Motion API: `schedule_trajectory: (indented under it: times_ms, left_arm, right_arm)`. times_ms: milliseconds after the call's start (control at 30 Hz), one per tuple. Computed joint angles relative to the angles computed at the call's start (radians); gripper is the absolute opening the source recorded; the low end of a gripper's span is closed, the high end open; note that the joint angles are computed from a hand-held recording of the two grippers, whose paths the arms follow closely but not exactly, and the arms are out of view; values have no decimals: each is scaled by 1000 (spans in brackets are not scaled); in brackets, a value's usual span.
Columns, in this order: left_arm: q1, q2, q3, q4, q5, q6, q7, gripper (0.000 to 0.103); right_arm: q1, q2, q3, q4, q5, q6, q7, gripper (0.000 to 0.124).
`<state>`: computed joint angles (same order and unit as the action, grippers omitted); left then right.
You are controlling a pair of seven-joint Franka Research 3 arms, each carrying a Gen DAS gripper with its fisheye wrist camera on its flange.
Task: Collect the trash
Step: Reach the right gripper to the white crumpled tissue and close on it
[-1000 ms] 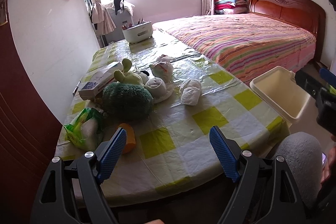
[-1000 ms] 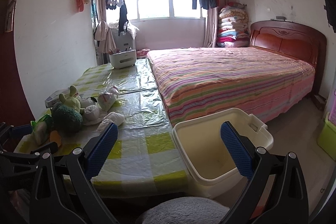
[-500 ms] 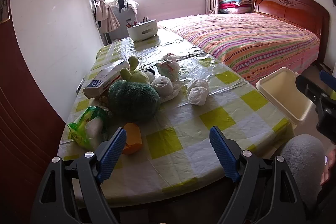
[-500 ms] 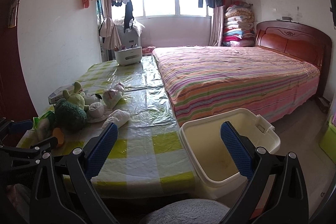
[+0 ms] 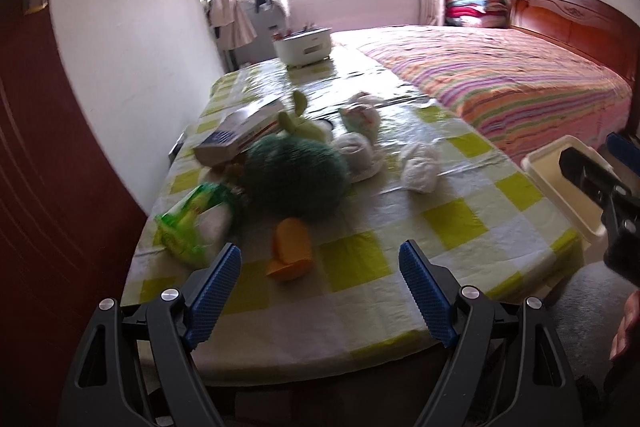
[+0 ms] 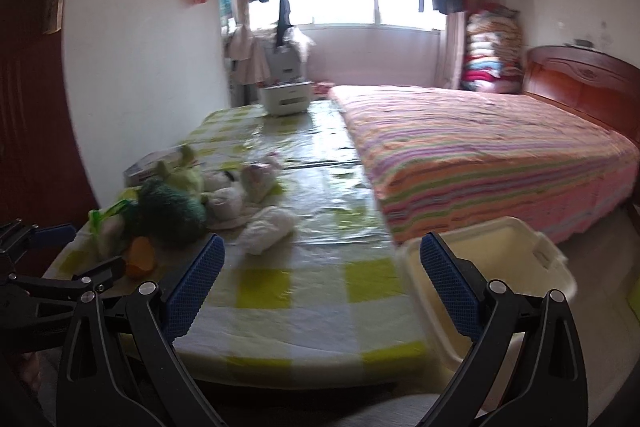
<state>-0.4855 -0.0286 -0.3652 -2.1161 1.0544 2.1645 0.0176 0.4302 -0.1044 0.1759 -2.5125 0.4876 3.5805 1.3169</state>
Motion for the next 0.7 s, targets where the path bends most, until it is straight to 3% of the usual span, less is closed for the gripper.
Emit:
schedule_trajectory:
  times_ms: [133,200,267,300,367,433,467,533,700]
  left_arm:
    - [9,-37,4,-37,-32,-42,-20,79]
    - [18,-62,4,-62,-48,-49,-33,79]
    - [29,-81,2,-81,-64,-62,-47,79]
    - [34,-91,2,-90,-71,-61,-53,79]
    - [47,-114,6,-115,-96,-43,-67,79]
    - [60,-128,7,-131,-118,-29,-76,79]
    - [66,-134,8,-137,-128,-28,-76,79]
    - [75,-141,2,-144,-136,-37,-79,79]
    - [90,-164,-4,-167,-151,-35,-92,79]
  right_arm:
    - [47,48,-75,68,-236,-111,168,97]
    - [4,86,-68,121,-448,-178,339,97]
    - [-157,121,37,183,-758,-245,604,97]
    - [-245,148,119,222,-822,-280,654,97]
    - [-405,195,288,275,-810,-331,633,97]
    - [-474,243,374,332,-721,-403,547,97]
    - [-474,267,378,359,-712,-428,538,97]
    - [-386,309,290,426,-746,-496,573,97]
    - [-256,372,163,526,-756,-580,590,97]
